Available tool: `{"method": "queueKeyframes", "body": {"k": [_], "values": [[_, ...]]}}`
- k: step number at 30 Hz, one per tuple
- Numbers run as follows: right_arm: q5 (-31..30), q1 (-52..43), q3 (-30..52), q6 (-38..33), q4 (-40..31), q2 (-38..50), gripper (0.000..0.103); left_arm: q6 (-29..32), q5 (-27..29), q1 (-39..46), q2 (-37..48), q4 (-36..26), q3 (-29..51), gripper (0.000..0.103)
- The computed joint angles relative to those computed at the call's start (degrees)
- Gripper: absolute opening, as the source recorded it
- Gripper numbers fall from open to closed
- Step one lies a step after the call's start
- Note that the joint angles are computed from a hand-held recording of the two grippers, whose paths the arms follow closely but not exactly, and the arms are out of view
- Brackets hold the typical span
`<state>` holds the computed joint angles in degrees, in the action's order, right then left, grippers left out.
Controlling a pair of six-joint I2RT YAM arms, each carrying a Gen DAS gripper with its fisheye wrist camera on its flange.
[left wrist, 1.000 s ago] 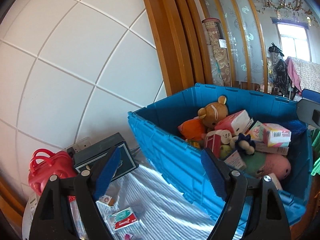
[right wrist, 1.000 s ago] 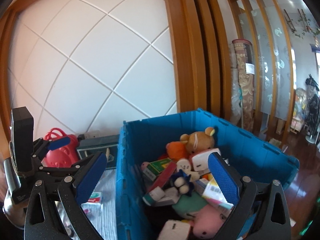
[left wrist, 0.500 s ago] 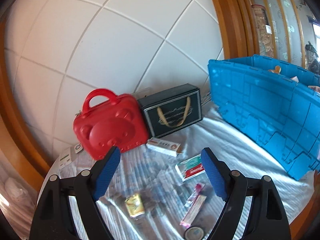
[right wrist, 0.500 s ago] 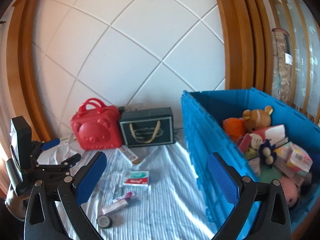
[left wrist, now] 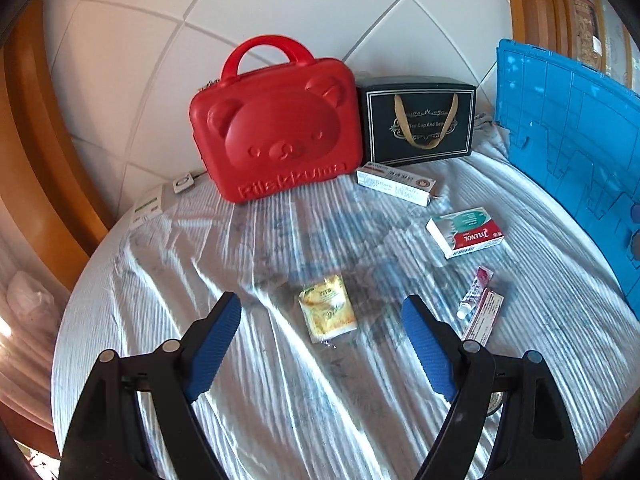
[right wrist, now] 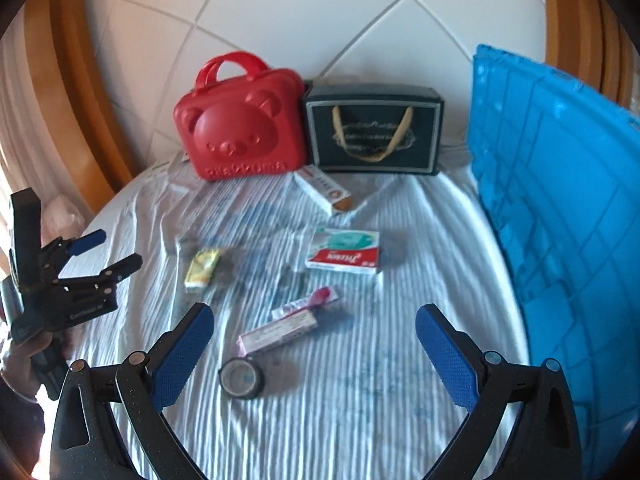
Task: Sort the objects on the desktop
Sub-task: 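Withdraw both tools from the crate back over the bed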
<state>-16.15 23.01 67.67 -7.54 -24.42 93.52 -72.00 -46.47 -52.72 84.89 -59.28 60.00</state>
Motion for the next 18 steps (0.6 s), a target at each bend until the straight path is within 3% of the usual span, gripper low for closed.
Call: {"method": "queueKeyframes", "body": {"k": [6, 12, 14, 15, 18], "values": [[1.9, 4.1, 3.6, 5.2, 1.0, 9.6, 0.102, 7.2, 6.0, 6.1, -1.5, 15.1, -9.7, 0.083], [3.7, 6.9, 8.0, 11.9, 0.3, 18.5, 0.101, 20.9, 13.3, 15.7, 2.4, 30.4, -14.0, 0.083], [4.1, 8.1, 9.1, 14.0, -0.2, 20.9, 0.097, 24.4, 16.7, 19.3, 4.8, 34.4, -15.1, 0.072], [4.4, 8.8, 9.8, 14.8, -0.5, 22.0, 0.095, 26.0, 18.8, 21.0, 5.4, 37.0, -16.2, 0.06], [7.3, 11.0, 11.9, 16.8, -1.1, 25.4, 0.092, 28.6, 24.2, 24.7, 7.4, 42.1, -18.3, 0.053]]}}
